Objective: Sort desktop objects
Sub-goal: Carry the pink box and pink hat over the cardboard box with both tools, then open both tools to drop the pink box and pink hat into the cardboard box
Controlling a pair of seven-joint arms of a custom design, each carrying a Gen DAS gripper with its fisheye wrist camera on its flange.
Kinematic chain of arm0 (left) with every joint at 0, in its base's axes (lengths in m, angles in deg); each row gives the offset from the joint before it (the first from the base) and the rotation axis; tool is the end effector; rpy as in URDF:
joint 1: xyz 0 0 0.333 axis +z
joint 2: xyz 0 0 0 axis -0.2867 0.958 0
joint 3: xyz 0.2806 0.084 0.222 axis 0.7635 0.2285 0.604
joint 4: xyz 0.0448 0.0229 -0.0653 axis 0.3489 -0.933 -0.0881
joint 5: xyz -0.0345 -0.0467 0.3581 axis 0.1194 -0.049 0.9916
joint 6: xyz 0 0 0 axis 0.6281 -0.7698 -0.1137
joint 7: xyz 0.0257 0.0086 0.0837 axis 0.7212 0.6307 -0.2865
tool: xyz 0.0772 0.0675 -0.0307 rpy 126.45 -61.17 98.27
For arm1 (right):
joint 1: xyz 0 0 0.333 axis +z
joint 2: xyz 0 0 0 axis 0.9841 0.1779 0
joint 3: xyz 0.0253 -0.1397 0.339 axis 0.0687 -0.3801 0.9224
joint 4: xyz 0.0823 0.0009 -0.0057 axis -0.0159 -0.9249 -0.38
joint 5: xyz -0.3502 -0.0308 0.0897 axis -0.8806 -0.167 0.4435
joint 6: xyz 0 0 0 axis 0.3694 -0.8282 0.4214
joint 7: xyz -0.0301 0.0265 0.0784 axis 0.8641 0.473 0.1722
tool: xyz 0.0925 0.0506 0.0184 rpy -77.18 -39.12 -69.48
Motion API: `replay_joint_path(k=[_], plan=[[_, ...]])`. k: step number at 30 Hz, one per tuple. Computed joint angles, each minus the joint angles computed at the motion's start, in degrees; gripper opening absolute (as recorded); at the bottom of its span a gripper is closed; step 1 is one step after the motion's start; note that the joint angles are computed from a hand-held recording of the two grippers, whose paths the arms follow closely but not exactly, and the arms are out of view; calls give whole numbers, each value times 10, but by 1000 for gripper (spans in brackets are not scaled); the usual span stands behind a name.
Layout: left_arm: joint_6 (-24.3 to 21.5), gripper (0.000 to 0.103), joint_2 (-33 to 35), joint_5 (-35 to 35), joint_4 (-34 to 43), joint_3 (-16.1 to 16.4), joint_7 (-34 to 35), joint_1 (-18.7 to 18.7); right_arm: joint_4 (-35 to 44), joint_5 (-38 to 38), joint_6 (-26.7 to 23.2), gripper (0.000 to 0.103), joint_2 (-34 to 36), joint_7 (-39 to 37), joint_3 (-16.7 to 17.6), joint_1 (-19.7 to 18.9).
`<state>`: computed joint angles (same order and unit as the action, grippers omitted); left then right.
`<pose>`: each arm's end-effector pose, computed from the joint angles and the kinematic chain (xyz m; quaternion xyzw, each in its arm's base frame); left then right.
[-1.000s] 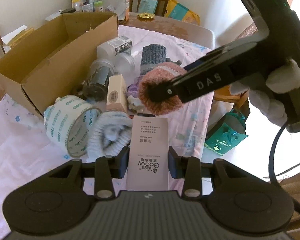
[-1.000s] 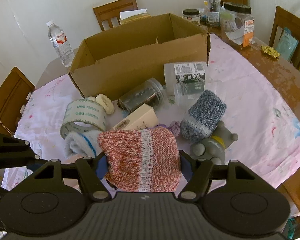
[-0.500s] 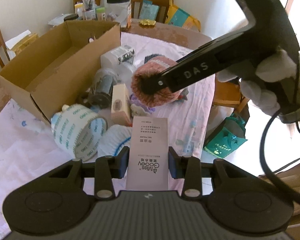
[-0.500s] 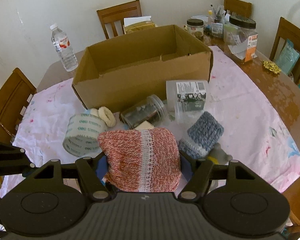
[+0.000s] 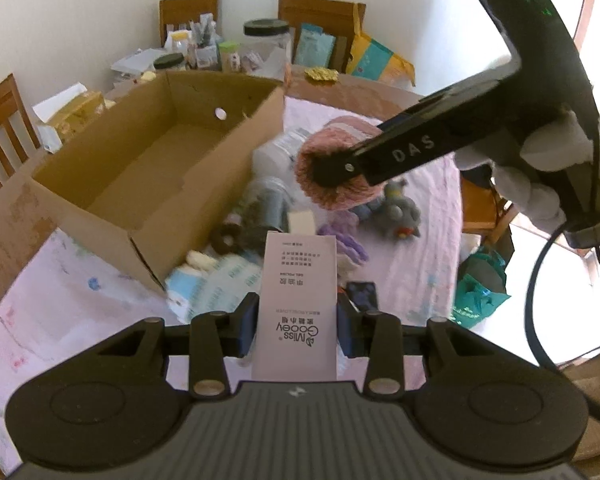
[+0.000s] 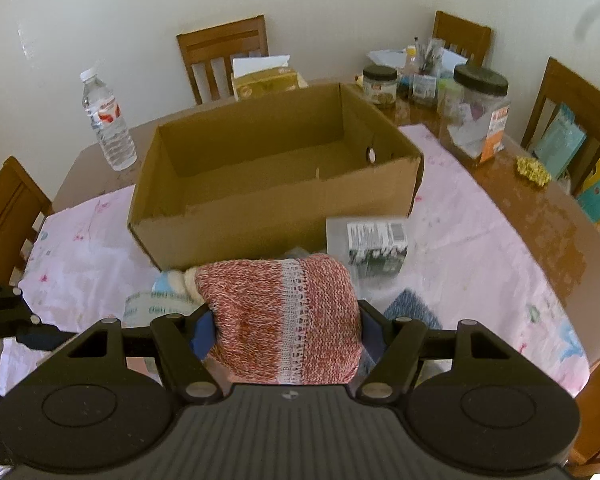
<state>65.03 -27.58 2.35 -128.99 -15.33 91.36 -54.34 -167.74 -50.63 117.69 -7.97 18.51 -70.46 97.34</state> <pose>0.5163 -0.5099 0.5708 -0.4894 0.8103 -0.2815 0.1570 0.5975 0.2850 0.5606 -0.7644 0.5392 -0.1454 0.3222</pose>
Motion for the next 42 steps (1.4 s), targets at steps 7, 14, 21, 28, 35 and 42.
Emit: replay_joint_path(k=[7, 14, 21, 28, 35, 42], plan=[[-25, 39, 25, 14, 59, 21, -22, 1, 68, -4, -13, 74, 39, -29, 7, -8], [-75, 39, 76, 31, 165, 43, -30, -4, 176, 23, -48, 74, 103, -94, 23, -24], [-105, 39, 125, 38, 257, 60, -27, -4, 282, 28, -92, 74, 160, -128, 21, -20], [-142, 39, 175, 26, 343, 70, -5, 1, 380, 24, -137, 74, 213, -142, 12, -6], [-175, 40, 215, 17, 412, 84, 7, 1, 472, 21, -178, 75, 263, -148, 3, 8], [-187, 60, 234, 20, 439, 95, 10, 1, 560, 23, -216, 80, 310, -151, -4, 21]])
